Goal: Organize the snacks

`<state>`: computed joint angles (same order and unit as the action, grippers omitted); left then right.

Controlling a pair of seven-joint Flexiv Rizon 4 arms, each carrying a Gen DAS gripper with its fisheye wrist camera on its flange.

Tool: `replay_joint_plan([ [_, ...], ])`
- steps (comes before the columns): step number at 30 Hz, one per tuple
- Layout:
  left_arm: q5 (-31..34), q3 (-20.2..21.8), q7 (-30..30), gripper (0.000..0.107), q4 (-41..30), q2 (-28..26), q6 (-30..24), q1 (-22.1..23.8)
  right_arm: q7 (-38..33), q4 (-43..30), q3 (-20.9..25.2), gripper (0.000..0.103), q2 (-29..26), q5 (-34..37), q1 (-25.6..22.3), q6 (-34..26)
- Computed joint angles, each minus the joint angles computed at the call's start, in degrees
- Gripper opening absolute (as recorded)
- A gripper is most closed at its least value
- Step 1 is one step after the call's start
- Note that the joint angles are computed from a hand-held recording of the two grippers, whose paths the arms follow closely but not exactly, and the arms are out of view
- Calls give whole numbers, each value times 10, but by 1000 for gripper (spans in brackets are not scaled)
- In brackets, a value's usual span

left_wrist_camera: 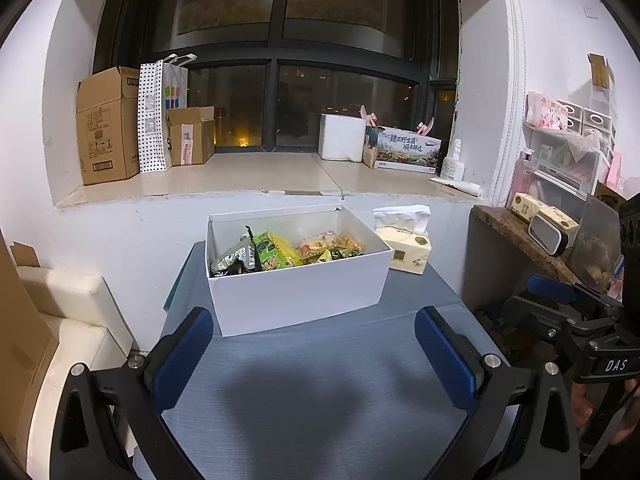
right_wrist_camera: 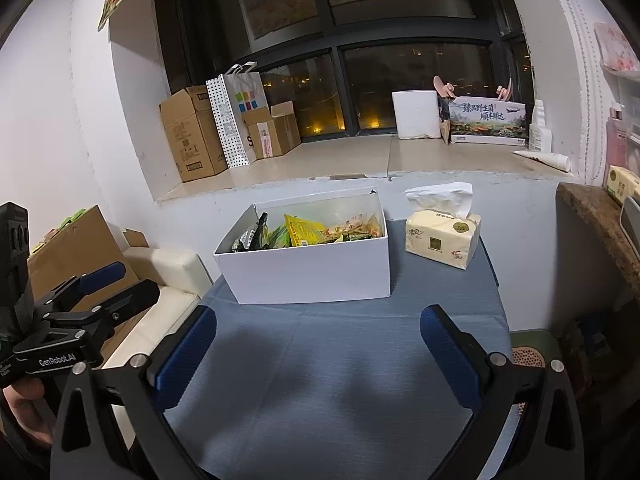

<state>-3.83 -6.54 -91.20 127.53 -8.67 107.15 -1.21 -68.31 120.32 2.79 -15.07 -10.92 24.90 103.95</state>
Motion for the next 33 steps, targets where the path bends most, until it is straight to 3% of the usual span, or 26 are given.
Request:
replay_joint_plan([
  [8,12,-19,-10,103,0,1,-1,20,-1,-1,3,103,-1,0,-2,1],
  [17,4,-1,-4,103,-1,-2,-1,0,-2,-2,5,103,-1,-2,-4,0],
  [24,8,-13,-7,103,1,1,-2,13,-3,-2,6,103,-1,-3,-4,-1],
  [33,-6,14,5,103,1,-2,0,-18,-5,0,1,103,0,-2,1,-1],
])
